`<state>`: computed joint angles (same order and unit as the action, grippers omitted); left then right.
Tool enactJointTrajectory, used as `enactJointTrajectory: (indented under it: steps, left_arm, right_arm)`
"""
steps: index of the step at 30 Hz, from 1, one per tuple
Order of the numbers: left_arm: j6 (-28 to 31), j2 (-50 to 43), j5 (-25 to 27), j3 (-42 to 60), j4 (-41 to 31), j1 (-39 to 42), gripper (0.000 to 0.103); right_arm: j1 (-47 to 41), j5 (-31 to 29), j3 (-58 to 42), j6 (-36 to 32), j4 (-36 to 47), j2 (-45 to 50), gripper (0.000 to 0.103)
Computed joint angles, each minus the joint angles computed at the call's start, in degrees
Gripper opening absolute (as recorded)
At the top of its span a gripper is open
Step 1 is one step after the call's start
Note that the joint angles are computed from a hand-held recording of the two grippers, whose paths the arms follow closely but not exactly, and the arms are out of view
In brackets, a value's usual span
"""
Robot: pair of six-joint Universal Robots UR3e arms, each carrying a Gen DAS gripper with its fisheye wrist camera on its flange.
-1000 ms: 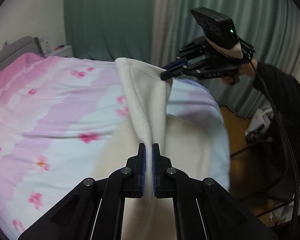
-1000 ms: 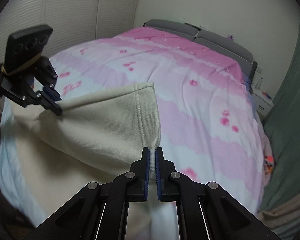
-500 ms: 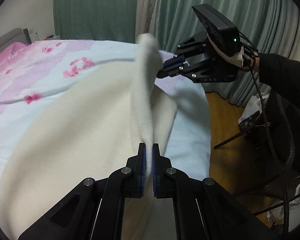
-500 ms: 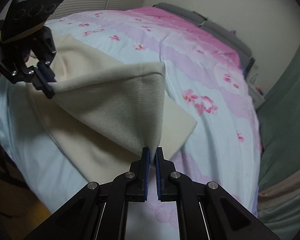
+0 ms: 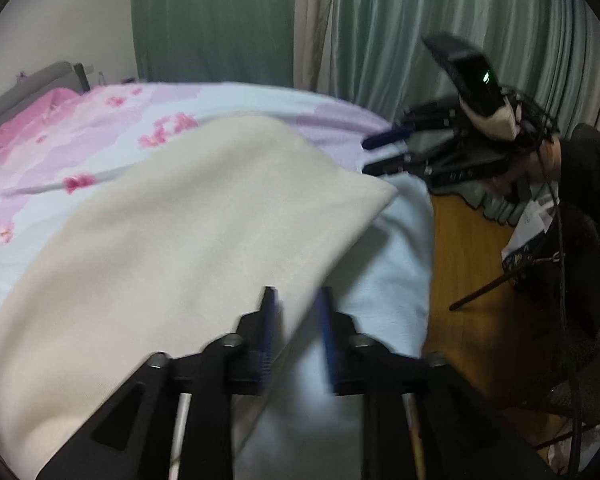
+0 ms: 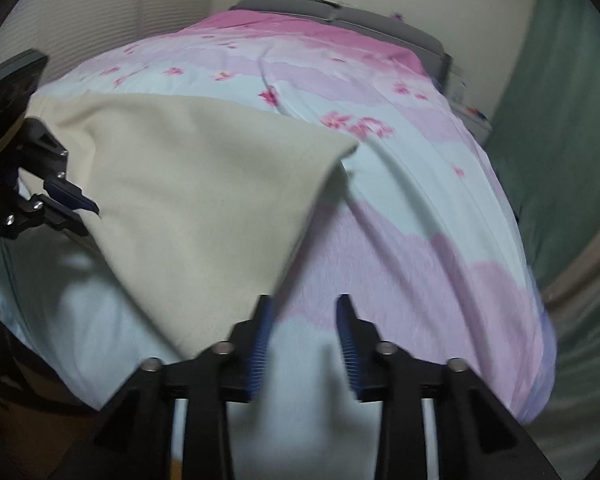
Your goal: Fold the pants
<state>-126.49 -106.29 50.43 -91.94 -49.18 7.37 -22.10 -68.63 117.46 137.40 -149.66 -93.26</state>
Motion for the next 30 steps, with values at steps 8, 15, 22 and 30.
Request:
enactJointTrajectory:
  steps: [8, 15, 22, 30]
  left_arm:
    - [3.65, 20.45, -5.77, -19.53, 2.6, 18.13, 0.058]
    - [10.65, 27.54, -6.65, -34.05, 17.53, 41.22, 0.059]
    - [17.64, 22.07, -10.38, -35.33, 21.53, 57.04, 0.059]
    - [20.54, 6.74, -6.39, -24.84, 20.04, 58.59, 0.058]
  right_arm:
    - [3.39, -3.54, 7.48, 23.85, 0.7, -15.39, 0.045]
    - [28.48, -15.99, 8.43, 54.29, -15.97, -8.42, 0.061]
    - [47.27, -14.33, -9.88, 78.05, -29.05, 20.58, 0.061]
    - [56.32, -19.88, -39.22, 83.13, -17.56, 40.62, 0.061]
